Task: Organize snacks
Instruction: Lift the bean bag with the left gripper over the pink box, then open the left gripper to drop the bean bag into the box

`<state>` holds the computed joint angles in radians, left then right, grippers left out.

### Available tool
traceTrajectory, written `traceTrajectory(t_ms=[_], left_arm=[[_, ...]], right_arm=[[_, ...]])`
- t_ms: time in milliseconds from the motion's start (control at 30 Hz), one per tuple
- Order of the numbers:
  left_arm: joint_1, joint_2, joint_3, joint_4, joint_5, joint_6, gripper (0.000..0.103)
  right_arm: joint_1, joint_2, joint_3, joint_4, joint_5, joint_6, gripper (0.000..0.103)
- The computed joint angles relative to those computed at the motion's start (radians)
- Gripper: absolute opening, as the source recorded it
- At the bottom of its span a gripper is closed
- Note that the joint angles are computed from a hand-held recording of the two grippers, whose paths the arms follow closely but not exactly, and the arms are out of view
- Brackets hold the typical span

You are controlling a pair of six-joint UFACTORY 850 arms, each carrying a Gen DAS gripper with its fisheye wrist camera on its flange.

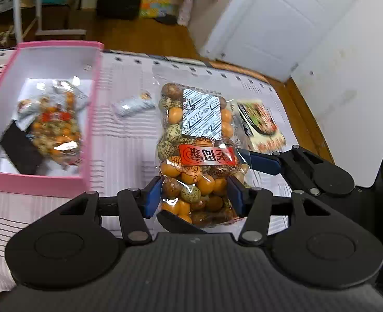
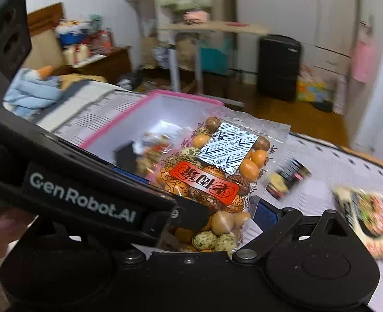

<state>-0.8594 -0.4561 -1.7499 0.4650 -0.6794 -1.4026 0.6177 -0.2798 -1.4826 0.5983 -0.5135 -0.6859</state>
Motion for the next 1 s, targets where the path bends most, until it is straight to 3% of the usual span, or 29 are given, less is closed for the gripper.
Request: traceTrajectory(t_ms=[167,400,633,833,1000], left_arm=[[0.03,0.125,0.164,0.098,0.044,-0.135,0.052],[0.08,0.222,0.279,0.181,-0.043,-0.243,0.052],[0.158,0.226,0.351,0.204,-0.065,-0.237,0.052],[0.221,0.206,0.405,0.166,-0.03,-0.197,0.053],[0.243,0.175,0.4,0.104,-0.048,-0.117,0.052]], right_arm=[[0.012,-0.094,-0.134,0.146,-0.086,-0.185,0.094],[0.038,-0.29,-0.399,0.199,-0.237,-0.263,0.073],[0.081,-0.475,-0.604,0.166,-0.271,-0.214,0.071],[0.106,-0.616,-0.757,0.105,-0.304,-0.092,0.071],[0.133,-0.679,-0.84,-0.016,-0.341,0.024,0.072]])
